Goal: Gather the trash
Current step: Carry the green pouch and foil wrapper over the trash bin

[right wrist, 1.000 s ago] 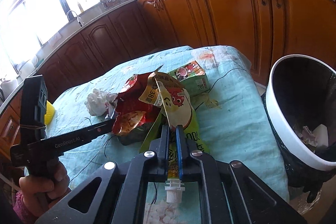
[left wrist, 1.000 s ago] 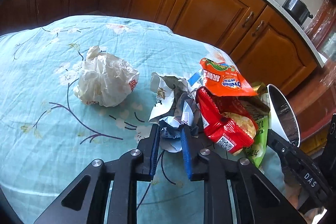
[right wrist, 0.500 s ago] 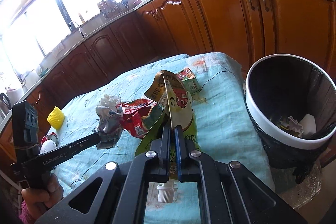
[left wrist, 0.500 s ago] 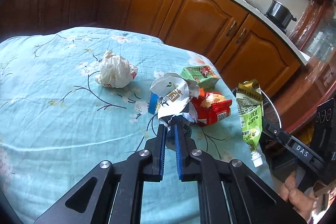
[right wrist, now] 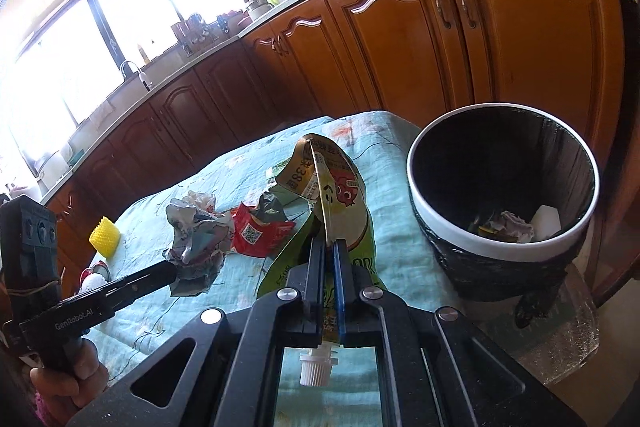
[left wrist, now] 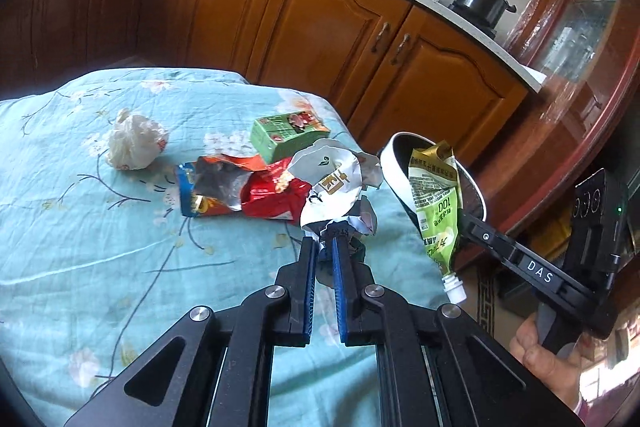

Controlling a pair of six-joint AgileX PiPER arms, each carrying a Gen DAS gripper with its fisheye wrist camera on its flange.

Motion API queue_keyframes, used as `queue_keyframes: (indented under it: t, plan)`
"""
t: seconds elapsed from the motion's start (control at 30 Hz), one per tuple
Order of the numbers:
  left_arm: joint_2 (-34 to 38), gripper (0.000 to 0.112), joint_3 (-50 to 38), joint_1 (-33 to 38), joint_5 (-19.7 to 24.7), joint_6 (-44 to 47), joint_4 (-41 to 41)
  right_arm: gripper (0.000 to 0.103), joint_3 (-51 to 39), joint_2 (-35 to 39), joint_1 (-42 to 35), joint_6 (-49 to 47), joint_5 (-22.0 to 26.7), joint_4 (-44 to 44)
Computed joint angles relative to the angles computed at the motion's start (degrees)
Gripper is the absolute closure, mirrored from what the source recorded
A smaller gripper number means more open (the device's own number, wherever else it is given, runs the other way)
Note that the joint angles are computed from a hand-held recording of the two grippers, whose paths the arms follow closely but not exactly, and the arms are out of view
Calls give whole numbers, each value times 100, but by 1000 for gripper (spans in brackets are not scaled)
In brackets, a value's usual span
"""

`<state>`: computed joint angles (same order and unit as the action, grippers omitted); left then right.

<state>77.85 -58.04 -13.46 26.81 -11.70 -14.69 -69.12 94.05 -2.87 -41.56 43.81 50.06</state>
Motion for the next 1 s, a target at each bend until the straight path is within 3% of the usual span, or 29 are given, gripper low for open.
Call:
queue_keyframes:
  t: [0.5, 0.8, 1.0]
  plan:
    - [1648, 105, -1902, -728, 268, -228, 390, 99, -403, 217, -944, 40, 128, -96]
    - [2678, 105, -3274, -880, 723, -255, 574, 99, -1021, 672, -1204, 299, 220, -408]
    - [3512, 105, -4454, -956, 1268, -308, 738, 99, -1669, 1143, -1249, 628, 370, -776]
